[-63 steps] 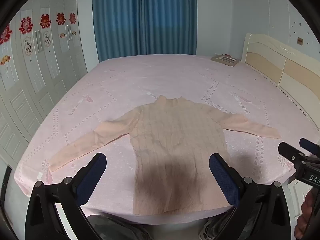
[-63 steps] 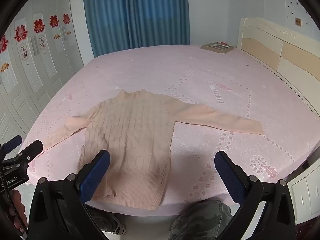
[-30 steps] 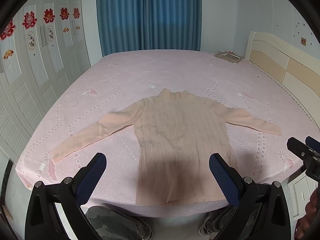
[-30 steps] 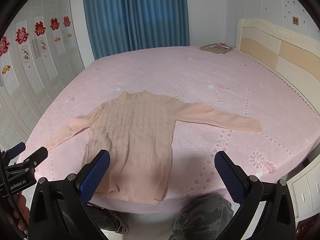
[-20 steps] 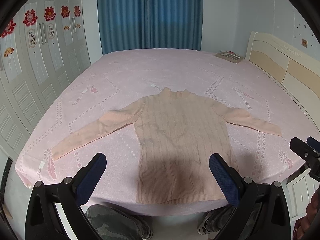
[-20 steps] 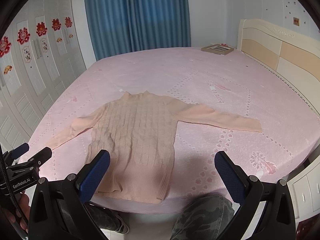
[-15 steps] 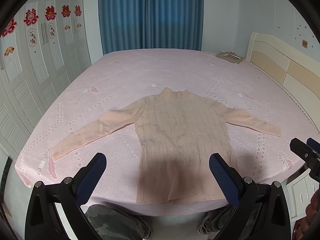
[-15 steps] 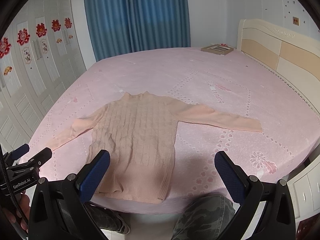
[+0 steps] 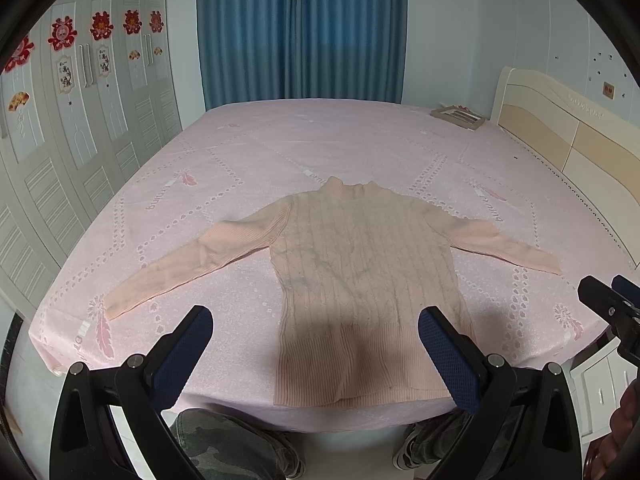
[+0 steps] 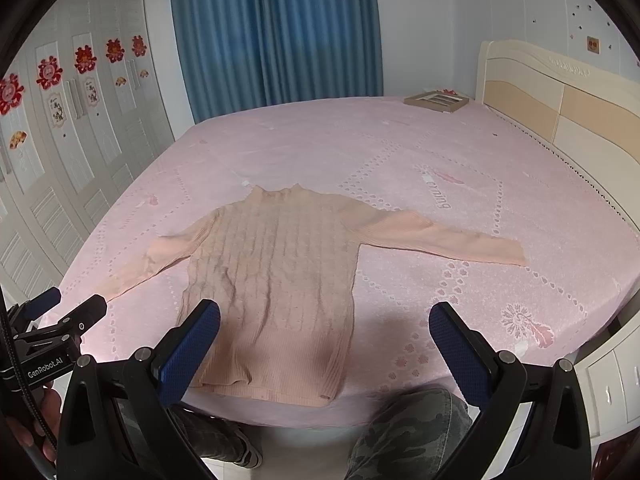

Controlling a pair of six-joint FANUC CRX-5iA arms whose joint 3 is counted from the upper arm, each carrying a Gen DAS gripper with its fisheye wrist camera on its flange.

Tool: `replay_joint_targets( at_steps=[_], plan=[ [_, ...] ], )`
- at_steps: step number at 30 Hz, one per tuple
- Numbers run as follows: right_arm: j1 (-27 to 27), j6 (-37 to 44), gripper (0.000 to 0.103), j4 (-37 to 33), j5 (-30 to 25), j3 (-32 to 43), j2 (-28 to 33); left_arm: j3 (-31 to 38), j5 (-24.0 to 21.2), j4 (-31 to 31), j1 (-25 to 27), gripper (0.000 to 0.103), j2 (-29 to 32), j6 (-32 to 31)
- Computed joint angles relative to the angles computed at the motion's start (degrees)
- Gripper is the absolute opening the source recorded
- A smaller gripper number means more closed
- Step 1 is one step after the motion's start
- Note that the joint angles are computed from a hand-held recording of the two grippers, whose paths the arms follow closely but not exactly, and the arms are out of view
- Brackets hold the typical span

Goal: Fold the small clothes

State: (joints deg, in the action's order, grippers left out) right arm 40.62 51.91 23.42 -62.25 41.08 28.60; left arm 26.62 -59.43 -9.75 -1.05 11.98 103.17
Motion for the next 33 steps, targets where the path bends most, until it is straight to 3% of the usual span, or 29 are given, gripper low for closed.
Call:
replay_joint_targets(
  at_steps=[33],
  plan=[
    [0.7,-0.9,0.102,1.0,1.5,-2.2,-1.4,-1.6,1.6,0.6,0.6,0.103,-1.5,-1.1]
  ],
)
